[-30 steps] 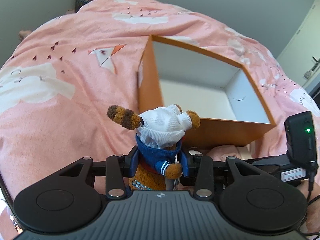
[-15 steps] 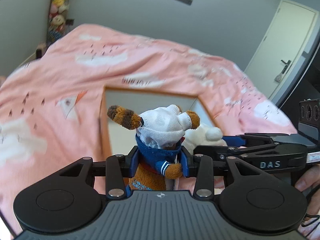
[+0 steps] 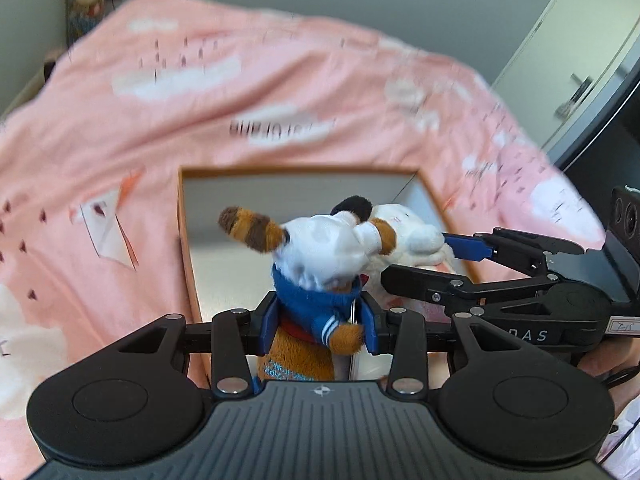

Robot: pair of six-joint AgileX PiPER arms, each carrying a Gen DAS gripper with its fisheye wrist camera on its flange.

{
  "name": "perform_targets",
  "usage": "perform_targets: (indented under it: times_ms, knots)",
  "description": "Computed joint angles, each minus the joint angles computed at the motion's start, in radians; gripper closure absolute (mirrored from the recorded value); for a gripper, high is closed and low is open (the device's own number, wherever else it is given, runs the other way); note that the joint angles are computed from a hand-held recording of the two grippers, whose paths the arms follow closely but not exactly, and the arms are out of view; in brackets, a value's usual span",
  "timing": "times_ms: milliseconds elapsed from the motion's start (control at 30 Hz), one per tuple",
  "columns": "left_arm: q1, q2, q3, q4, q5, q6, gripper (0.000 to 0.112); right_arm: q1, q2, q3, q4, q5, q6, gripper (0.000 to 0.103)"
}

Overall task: Organize objects
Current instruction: 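Lift both plushes and carry them over the open orange box, then lower both plushes into the box and open both tools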

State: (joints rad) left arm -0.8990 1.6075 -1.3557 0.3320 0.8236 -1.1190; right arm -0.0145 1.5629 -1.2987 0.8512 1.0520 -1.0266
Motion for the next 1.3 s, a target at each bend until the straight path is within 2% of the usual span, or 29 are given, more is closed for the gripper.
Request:
perform_targets:
  times_ms: [133, 400, 633, 700, 933, 1133, 1300]
  knots:
    - [0.061, 0.048, 0.006, -0.082, -0.034, 0.064, 0.066, 0.013, 0.072, 0.007, -0.044, -0.028, 0.012, 0.034]
    - [0.110, 0.194, -0.097, -0.157, 0.053, 0.163, 0.066, 0.043, 0.173, -0.020, -0.102, -0.067, 0.074, 0.034]
    - [0.071, 0.320, -0.273, -0.113, 0.263, 0.258, 0.065, 0.069, 0.236, -0.049, -0.144, -0.052, 0.090, 0.033]
    - [0.072, 0.336, -0.291, -0.120, 0.290, 0.292, 0.063, 0.072, 0.249, -0.061, -0.164, -0.029, 0.095, 0.033]
    - [0.082, 0.354, -0.311, -0.146, 0.307, 0.366, 0.059, 0.077, 0.292, -0.124, -0.207, 0.057, 0.131, 0.030]
    - [0.069, 0.314, -0.270, -0.111, 0.288, 0.357, 0.047, 0.066, 0.303, -0.155, -0.198, 0.117, 0.122, 0.030]
    - [0.055, 0.256, -0.201, -0.092, 0.245, 0.359, 0.047, 0.085, 0.291, -0.153, -0.220, 0.107, 0.137, 0.034]
